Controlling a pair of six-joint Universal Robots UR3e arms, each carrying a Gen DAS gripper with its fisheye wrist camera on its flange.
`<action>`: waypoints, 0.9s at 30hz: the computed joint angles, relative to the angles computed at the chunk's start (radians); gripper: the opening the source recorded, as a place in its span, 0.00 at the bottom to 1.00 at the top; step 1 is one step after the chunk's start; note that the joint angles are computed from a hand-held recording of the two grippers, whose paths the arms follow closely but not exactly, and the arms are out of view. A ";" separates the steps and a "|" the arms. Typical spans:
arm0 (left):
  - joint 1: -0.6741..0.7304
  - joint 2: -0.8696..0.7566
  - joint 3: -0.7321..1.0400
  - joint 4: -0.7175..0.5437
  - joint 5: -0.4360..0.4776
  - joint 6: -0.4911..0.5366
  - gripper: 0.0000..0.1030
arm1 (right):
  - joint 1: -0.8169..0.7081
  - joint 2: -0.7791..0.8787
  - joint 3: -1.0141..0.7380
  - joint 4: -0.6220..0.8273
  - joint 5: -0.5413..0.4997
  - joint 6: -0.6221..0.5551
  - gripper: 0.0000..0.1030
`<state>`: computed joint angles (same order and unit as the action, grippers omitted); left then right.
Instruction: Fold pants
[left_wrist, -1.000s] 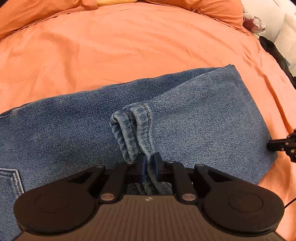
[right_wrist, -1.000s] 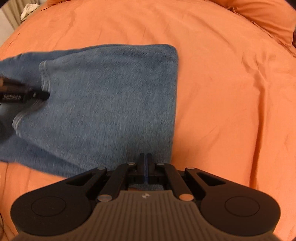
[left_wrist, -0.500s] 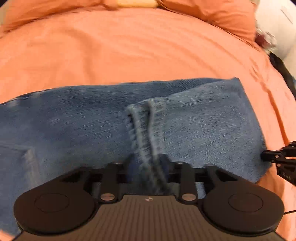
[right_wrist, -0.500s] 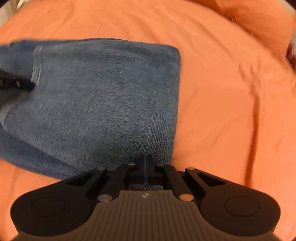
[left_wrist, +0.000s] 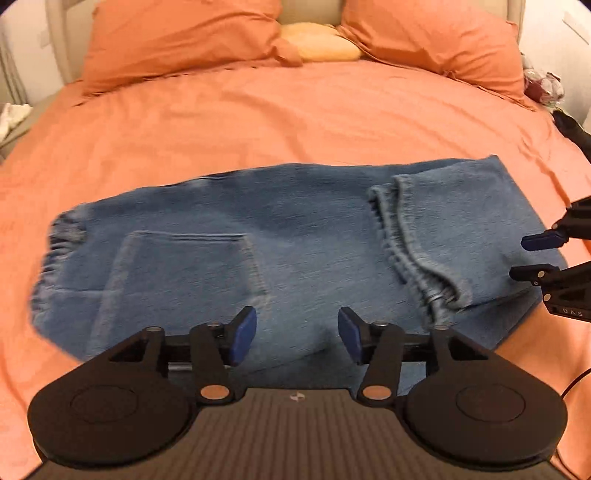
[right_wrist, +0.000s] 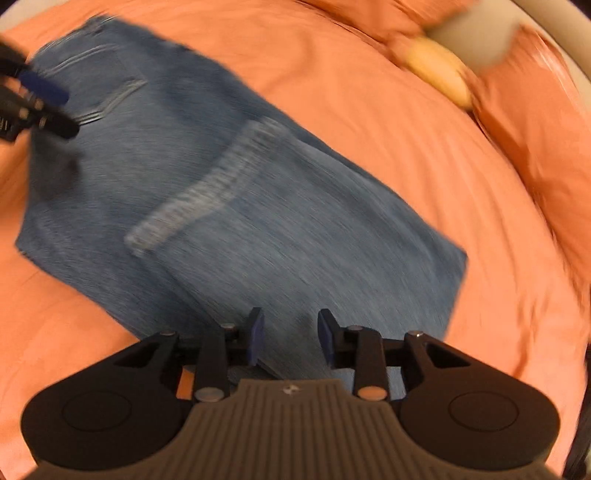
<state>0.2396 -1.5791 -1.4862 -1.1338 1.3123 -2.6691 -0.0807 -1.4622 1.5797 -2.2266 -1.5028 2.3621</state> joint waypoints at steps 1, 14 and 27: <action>0.028 0.017 -0.015 -0.002 -0.008 0.022 0.61 | 0.019 0.011 -0.008 -0.009 -0.005 -0.023 0.28; 0.414 0.038 -0.070 -0.078 -0.215 -0.005 0.73 | 0.139 0.208 -0.250 0.016 -0.104 -0.143 0.27; 0.593 -0.114 -0.108 0.000 -0.357 -0.317 0.84 | 0.127 0.422 -0.627 0.312 0.016 -0.221 0.22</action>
<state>0.8323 -1.6926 -1.5943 -1.1340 0.9552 -2.9857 0.0465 -1.0404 0.9528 -1.9145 -1.4864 2.1413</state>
